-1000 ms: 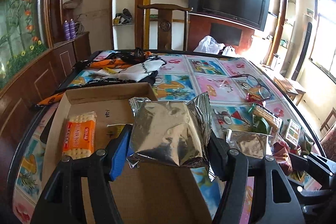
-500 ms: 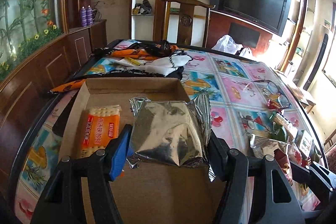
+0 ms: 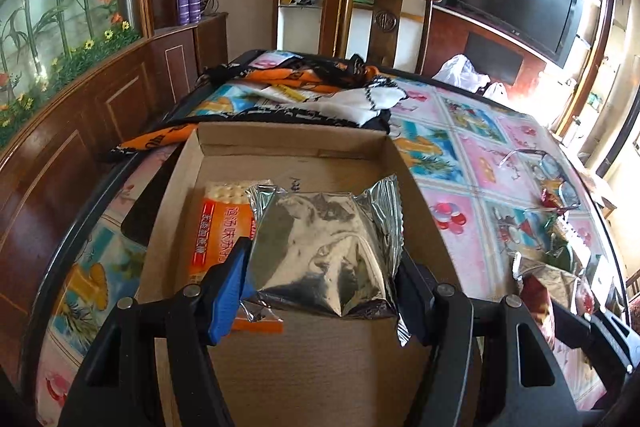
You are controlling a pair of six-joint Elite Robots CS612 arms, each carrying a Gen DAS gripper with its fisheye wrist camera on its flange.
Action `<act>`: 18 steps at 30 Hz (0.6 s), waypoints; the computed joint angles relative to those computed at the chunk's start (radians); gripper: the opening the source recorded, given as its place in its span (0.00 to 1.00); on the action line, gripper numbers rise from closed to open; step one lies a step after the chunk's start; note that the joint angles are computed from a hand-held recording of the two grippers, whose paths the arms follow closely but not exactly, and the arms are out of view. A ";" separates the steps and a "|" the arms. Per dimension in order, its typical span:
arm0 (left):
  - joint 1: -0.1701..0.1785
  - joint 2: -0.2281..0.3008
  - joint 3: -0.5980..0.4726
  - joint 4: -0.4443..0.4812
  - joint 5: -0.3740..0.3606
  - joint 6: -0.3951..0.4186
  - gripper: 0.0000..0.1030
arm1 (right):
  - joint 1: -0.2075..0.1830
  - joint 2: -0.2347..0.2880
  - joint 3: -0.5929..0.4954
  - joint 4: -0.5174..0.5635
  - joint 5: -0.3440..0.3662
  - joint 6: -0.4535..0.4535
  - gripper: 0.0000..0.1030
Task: Organize snacks
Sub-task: 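Carry the silver foil pack and red candy pack over the cardboard box, then lower the red candy pack into the box with the right gripper while the left releases the silver foil pack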
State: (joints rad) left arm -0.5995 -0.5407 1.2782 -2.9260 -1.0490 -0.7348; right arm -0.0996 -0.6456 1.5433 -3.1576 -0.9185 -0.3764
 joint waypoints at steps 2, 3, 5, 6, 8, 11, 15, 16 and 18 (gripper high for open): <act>0.000 0.000 -0.002 0.019 0.004 -0.005 0.63 | 0.005 0.004 -0.013 0.021 0.004 0.002 0.54; 0.001 -0.001 -0.002 0.024 0.004 -0.008 0.63 | 0.008 0.006 -0.019 0.036 0.005 -0.003 0.54; 0.003 -0.003 0.002 0.030 0.003 -0.017 0.63 | 0.013 0.006 -0.020 0.055 0.003 -0.022 0.54; 0.003 -0.004 0.002 0.038 0.005 -0.024 0.63 | 0.015 0.006 -0.019 0.061 0.000 -0.030 0.54; 0.006 -0.005 0.000 0.061 0.005 -0.035 0.63 | 0.019 0.007 -0.018 0.076 -0.006 -0.045 0.54; 0.006 -0.005 -0.003 0.086 0.008 -0.042 0.63 | 0.025 0.012 -0.023 0.080 -0.023 -0.049 0.54; 0.007 -0.005 -0.004 0.099 0.009 -0.048 0.63 | 0.035 0.018 -0.031 0.078 -0.048 -0.063 0.54; 0.008 -0.005 -0.004 0.101 0.009 -0.051 0.63 | 0.038 0.018 -0.031 0.077 -0.053 -0.066 0.54; 0.009 -0.007 -0.001 0.098 0.004 -0.056 0.63 | 0.044 0.019 -0.032 0.064 -0.076 -0.072 0.54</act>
